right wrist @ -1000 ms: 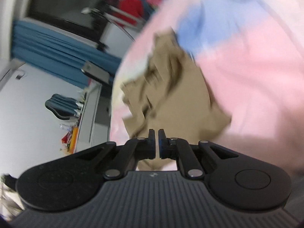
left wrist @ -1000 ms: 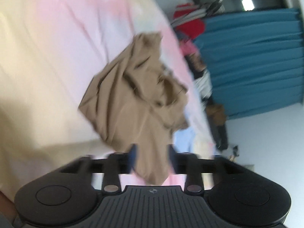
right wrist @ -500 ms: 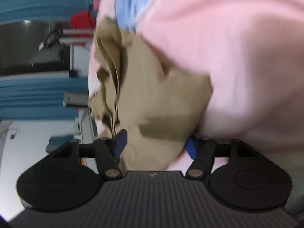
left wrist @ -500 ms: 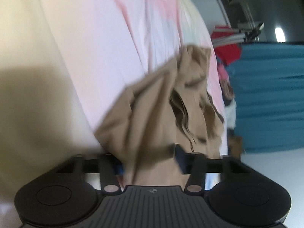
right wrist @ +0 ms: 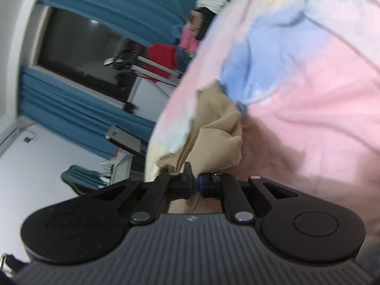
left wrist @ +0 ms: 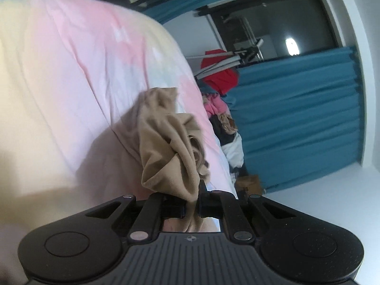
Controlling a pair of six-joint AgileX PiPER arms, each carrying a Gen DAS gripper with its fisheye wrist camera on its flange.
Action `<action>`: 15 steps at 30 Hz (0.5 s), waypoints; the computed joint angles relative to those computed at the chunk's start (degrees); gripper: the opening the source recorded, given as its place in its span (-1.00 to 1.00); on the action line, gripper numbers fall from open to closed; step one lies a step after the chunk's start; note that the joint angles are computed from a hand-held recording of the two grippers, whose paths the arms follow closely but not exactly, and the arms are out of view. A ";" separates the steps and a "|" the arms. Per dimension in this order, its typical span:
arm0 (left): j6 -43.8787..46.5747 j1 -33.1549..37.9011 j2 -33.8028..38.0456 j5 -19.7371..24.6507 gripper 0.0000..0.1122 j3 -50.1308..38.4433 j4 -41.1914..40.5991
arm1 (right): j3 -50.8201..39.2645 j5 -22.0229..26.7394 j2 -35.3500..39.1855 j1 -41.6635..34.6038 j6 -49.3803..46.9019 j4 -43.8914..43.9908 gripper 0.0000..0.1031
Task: Fold clothes
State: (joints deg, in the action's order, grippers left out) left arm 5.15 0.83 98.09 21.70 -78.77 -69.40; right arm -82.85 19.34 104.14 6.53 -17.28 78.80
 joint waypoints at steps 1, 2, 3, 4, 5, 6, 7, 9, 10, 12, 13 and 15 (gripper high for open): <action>-1.65 -0.12 -2.62 0.51 -0.84 2.00 1.65 | 0.83 1.29 -1.58 -0.57 0.67 -0.90 -0.84; -5.16 -0.44 -4.79 1.14 -0.84 3.14 4.49 | 1.58 2.81 -3.16 -1.19 1.77 -2.09 -0.84; -6.90 -0.48 -7.35 1.90 -0.83 5.07 5.73 | 2.99 4.23 -5.25 -1.87 2.97 -3.37 -0.84; -8.50 -0.46 -9.67 2.75 -0.83 6.46 7.34 | 4.69 5.65 -7.59 -2.62 4.30 -4.76 -0.84; -10.10 0.45 -12.22 5.20 -0.83 7.84 9.58 | 5.96 5.98 -9.60 -2.70 7.04 -7.32 -0.84; -12.87 0.38 -12.49 5.47 -0.83 7.67 11.65 | 6.45 5.50 -10.87 -2.18 11.01 -10.98 -0.83; -15.79 0.43 -12.14 6.32 -0.83 6.84 13.71 | 6.59 4.99 -11.83 -1.52 15.40 -15.06 -0.83; -19.29 0.90 -11.05 7.96 -0.83 5.10 15.80 | 4.24 3.79 -10.95 0.12 23.45 -23.37 -0.83; -20.67 1.28 -9.48 8.61 -0.82 3.00 16.89 | 2.07 3.31 -9.51 0.87 26.49 -27.02 -0.83; -23.73 2.16 -5.06 10.86 -0.82 -2.99 19.33 | -3.25 3.77 -5.69 1.61 32.49 -32.07 -0.83; -25.39 2.69 -2.15 12.64 -0.81 -7.07 20.59 | -6.35 4.39 -3.50 1.80 35.65 -34.52 -0.83; -29.15 3.62 3.91 16.55 -0.80 -16.03 23.32 | -13.17 6.28 0.93 2.22 43.23 -41.17 -0.82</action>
State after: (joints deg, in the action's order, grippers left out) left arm -24.00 4.45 102.00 38.26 -94.80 -46.08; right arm -96.02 25.62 105.07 8.76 25.95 37.64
